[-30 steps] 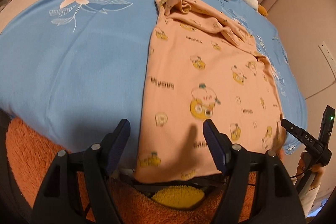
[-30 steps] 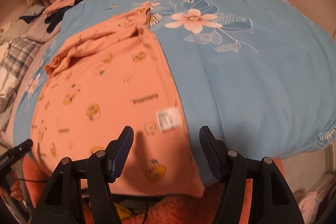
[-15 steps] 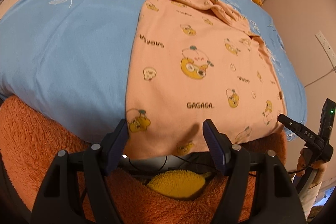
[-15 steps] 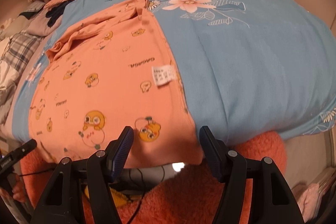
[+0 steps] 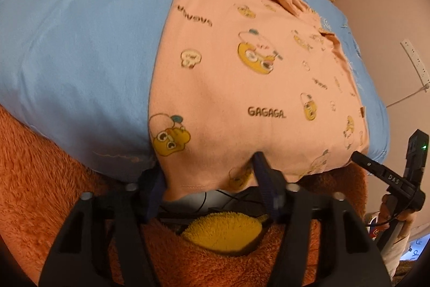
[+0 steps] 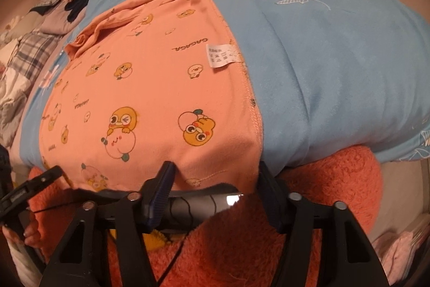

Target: Fold small clothes

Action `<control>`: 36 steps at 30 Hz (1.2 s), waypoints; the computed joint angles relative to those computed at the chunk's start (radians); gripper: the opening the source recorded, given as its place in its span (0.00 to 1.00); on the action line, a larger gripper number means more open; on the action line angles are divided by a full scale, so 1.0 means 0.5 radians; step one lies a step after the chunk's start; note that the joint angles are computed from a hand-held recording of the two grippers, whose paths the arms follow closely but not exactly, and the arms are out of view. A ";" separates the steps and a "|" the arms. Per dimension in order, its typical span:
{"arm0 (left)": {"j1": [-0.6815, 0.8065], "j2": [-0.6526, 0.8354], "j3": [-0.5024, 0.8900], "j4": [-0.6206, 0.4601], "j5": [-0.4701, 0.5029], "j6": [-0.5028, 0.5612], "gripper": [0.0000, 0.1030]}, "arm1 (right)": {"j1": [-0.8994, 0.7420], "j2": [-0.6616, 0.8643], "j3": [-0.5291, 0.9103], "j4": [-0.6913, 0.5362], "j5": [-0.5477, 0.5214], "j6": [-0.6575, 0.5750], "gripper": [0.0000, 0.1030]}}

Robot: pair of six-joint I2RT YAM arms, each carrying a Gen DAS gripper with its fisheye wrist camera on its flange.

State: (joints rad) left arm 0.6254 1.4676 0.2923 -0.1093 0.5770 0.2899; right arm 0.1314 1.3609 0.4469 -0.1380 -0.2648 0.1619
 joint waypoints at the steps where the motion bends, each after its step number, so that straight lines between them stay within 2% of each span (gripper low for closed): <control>1: 0.001 0.028 0.004 -0.010 0.009 0.025 0.39 | -0.001 -0.004 0.004 -0.014 -0.011 -0.022 0.46; 2: 0.000 0.051 0.011 -0.021 0.021 0.034 0.32 | 0.007 -0.016 0.005 -0.031 -0.011 -0.044 0.41; 3: 0.000 0.067 0.018 -0.040 0.029 0.043 0.19 | 0.014 -0.027 0.006 -0.043 -0.002 -0.057 0.38; 4: -0.001 0.063 0.020 -0.057 0.031 0.044 0.11 | 0.028 -0.047 0.003 -0.053 0.018 -0.067 0.29; 5: 0.007 0.006 0.003 -0.077 0.038 0.035 0.10 | 0.030 -0.078 -0.004 -0.065 0.022 -0.080 0.20; 6: 0.008 -0.036 -0.001 -0.107 0.042 0.043 0.08 | 0.020 -0.102 -0.006 -0.081 -0.003 -0.096 0.16; 8: 0.046 -0.147 0.011 -0.239 0.072 0.094 0.07 | -0.014 -0.136 -0.007 -0.106 -0.060 -0.115 0.13; 15: 0.294 -0.489 0.196 -0.836 0.367 0.324 0.06 | -0.206 -0.351 0.031 -0.246 -0.445 -0.171 0.12; 19: 0.370 -0.500 0.350 -1.019 0.537 0.378 0.06 | -0.245 -0.290 0.146 -0.209 -0.634 -0.101 0.12; 23: 0.358 -0.346 0.500 -0.984 0.611 0.256 0.06 | -0.264 -0.165 0.256 -0.130 -0.757 0.012 0.12; 27: 0.254 -0.154 0.637 -0.807 0.616 -0.020 0.06 | -0.269 0.034 0.389 -0.013 -0.814 0.154 0.12; 31: 0.132 0.193 0.861 -0.656 0.582 -0.255 0.06 | -0.245 0.277 0.566 0.052 -0.794 0.265 0.12; 36: 0.046 0.567 1.158 -0.612 0.582 -0.490 0.07 | -0.170 0.578 0.842 -0.004 -0.619 0.358 0.12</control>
